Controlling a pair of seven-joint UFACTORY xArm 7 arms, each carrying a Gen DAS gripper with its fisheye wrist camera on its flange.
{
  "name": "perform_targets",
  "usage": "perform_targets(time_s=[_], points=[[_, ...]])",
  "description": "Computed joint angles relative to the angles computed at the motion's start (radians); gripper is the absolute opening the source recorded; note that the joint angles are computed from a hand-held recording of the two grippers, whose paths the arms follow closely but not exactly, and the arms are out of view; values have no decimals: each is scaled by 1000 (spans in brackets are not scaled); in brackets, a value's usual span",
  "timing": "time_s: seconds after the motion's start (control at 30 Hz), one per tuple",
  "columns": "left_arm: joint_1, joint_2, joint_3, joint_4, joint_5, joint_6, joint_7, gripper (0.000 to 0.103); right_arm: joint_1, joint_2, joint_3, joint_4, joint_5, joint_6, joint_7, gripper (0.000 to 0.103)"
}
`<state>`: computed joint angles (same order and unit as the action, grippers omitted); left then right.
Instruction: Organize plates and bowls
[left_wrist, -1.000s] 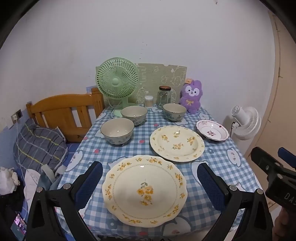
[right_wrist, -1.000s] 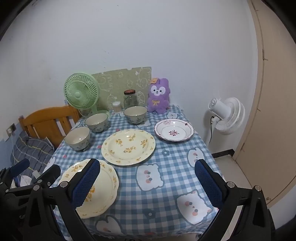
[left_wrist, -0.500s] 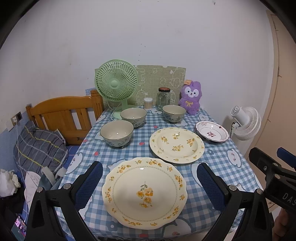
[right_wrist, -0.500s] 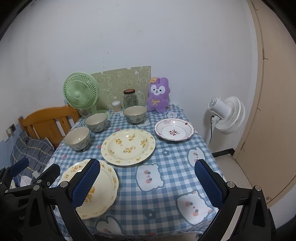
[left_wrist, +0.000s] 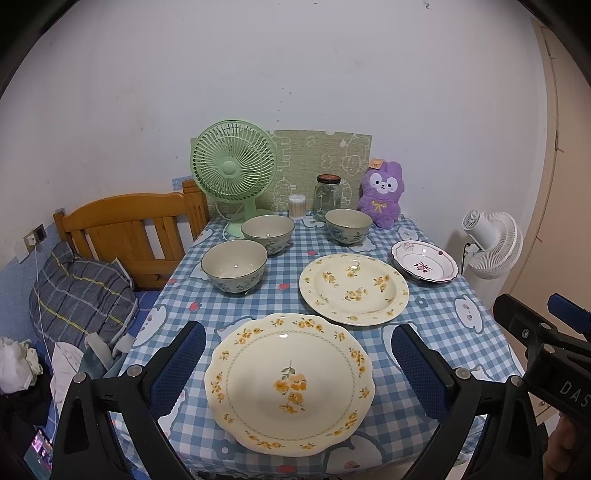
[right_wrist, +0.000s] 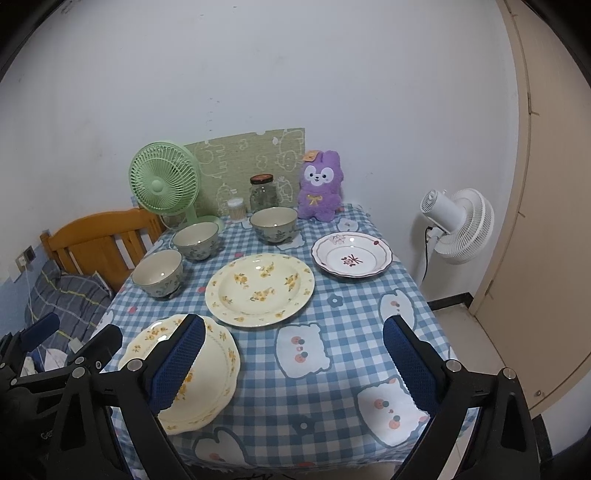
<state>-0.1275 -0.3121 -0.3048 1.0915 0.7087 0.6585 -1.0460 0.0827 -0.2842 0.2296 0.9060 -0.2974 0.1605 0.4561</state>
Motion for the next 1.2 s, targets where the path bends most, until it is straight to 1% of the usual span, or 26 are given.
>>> perform_targets(time_s=[0.97,1.13,1.2], points=[[-9,6,0,5,1,14,-3,100,3,-5,-5,-7,7,-3,-8,98],[-12,5,-8,9,5,30,-15,99,36,1,-39,-5,50,-4,-62,98],[-13,15,-16,22,15,45,-24,98,35,8,-38,1,57,-3,-67,98]])
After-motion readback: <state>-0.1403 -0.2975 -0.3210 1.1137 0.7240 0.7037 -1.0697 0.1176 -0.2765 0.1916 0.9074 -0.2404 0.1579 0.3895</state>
